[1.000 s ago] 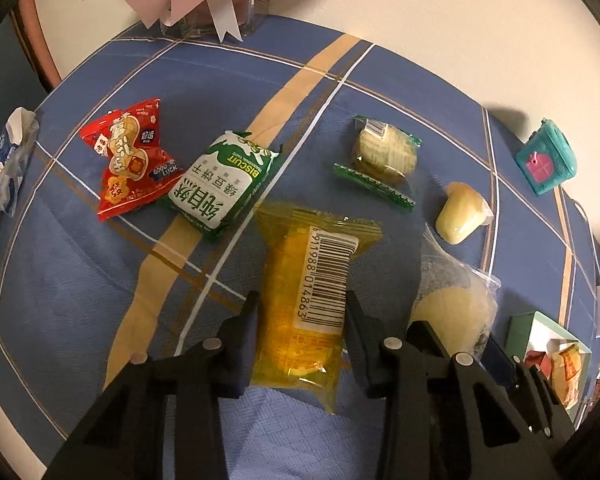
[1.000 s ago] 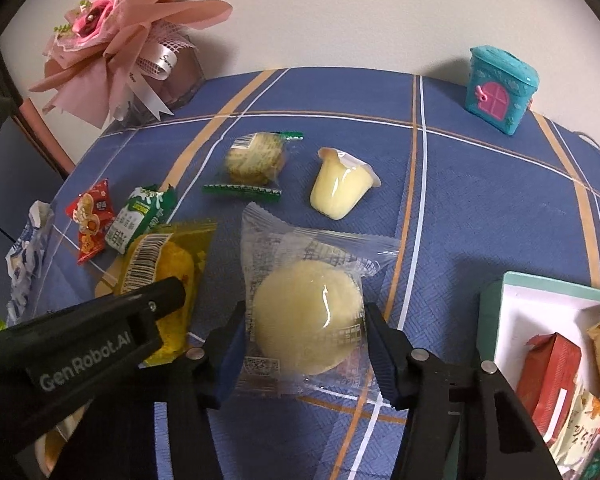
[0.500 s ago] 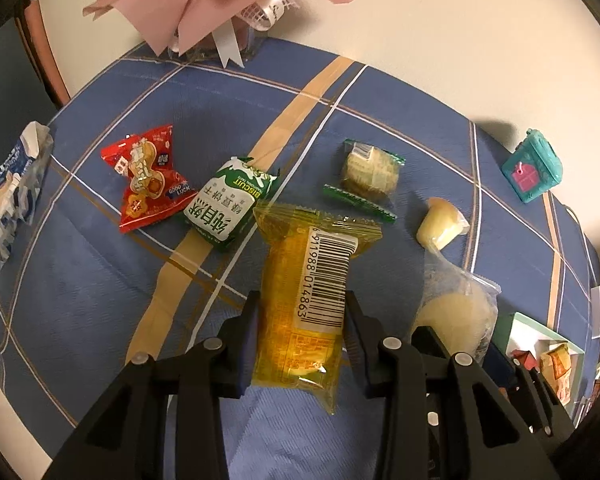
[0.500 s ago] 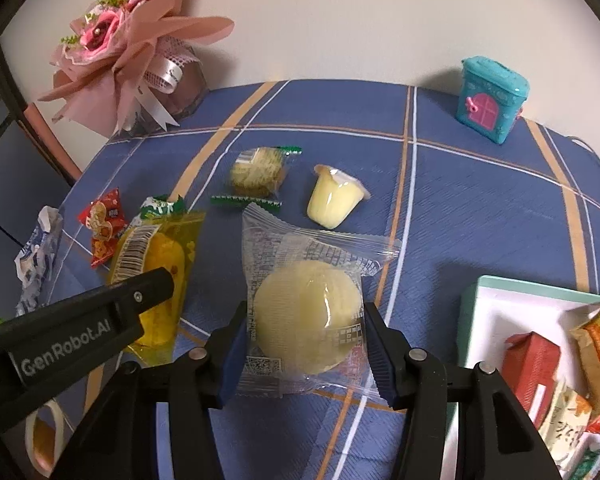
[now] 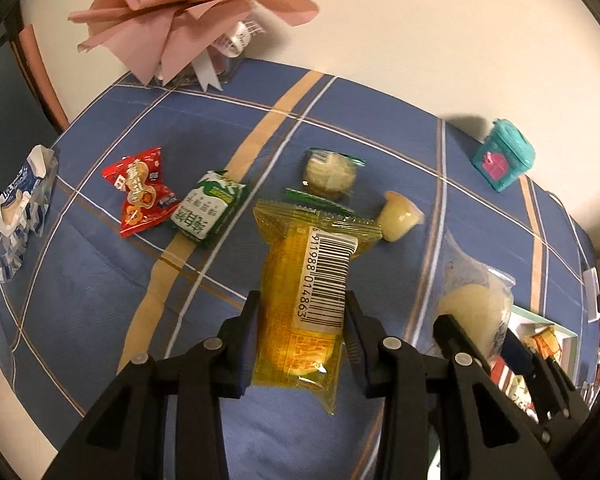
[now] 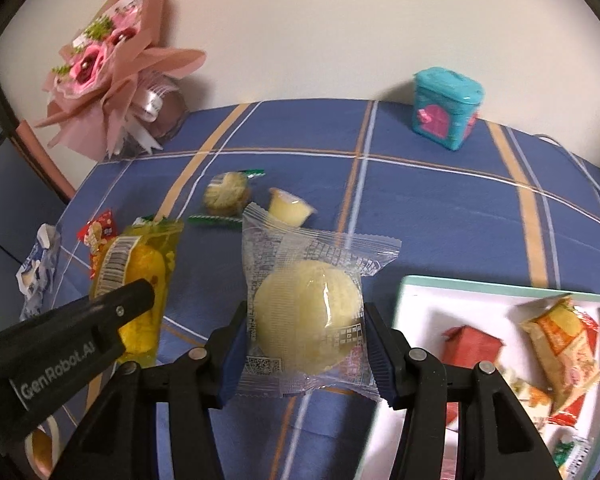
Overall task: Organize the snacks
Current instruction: 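Grasp the clear-wrapped round bun with the right tool while the left tool grasps the yellow cake pack, then carry both packs into the white tray and open both tools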
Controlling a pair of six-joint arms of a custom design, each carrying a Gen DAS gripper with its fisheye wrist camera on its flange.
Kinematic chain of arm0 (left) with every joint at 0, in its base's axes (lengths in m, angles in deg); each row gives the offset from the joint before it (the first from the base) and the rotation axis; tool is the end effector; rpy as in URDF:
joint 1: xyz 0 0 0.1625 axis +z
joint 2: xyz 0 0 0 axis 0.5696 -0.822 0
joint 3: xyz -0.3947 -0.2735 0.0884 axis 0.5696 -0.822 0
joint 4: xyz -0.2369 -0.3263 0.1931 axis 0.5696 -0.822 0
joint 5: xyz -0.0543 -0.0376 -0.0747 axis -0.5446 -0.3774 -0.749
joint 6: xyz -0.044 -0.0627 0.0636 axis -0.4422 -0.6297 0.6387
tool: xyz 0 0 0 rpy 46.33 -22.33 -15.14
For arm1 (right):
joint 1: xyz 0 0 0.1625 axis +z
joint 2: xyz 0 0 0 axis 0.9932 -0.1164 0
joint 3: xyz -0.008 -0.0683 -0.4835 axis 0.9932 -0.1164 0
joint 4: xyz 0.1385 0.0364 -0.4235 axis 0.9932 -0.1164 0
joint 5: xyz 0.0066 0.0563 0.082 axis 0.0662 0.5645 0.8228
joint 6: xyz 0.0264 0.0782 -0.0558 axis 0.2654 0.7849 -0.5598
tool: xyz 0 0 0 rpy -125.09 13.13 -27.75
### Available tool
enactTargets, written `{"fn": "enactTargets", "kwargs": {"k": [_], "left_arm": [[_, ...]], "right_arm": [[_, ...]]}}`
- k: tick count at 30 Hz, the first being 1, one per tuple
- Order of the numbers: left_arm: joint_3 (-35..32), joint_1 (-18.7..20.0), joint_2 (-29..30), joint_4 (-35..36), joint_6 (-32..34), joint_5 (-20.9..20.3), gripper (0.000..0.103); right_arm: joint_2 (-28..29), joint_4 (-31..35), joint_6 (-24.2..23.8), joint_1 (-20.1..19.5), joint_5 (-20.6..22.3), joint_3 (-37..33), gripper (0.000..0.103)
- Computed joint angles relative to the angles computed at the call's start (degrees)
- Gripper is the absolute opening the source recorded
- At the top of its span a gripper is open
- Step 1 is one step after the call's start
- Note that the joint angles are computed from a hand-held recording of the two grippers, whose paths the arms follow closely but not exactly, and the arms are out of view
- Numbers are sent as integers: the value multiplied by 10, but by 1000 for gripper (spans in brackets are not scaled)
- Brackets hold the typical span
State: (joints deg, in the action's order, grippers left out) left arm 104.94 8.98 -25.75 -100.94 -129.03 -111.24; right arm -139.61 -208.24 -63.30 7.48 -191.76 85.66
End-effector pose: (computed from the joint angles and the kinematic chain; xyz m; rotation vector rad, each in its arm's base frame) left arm -0.3714 -0.6497 0.0152 -0.5119 2.1926 -0.8141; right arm 0.1063 -0.7019 0.2462 0.8086 -2.4757 0.4138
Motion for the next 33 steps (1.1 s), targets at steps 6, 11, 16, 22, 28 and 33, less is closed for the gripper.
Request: {"fn": "enactTargets", "kwargs": {"k": [6, 11, 16, 22, 28, 33], "left_arm": [[-20, -12, 18, 8, 17, 0, 40], [-38, -24, 34, 9, 36, 1, 40], [-63, -35, 52, 19, 54, 6, 40], [-91, -45, 76, 13, 81, 8, 40], [-133, -54, 110, 9, 122, 3, 40], [-172, -58, 140, 8, 160, -7, 40]], "right_arm": [[-17, 6, 11, -8, -5, -8, 56], [-39, 14, 26, -20, -7, -18, 56], [-56, 18, 42, -32, -12, -34, 56], [-69, 3, 60, -48, -36, -52, 56], [-77, 10, 75, -65, -53, -74, 56], [-82, 11, 81, -76, -65, -89, 56]]}}
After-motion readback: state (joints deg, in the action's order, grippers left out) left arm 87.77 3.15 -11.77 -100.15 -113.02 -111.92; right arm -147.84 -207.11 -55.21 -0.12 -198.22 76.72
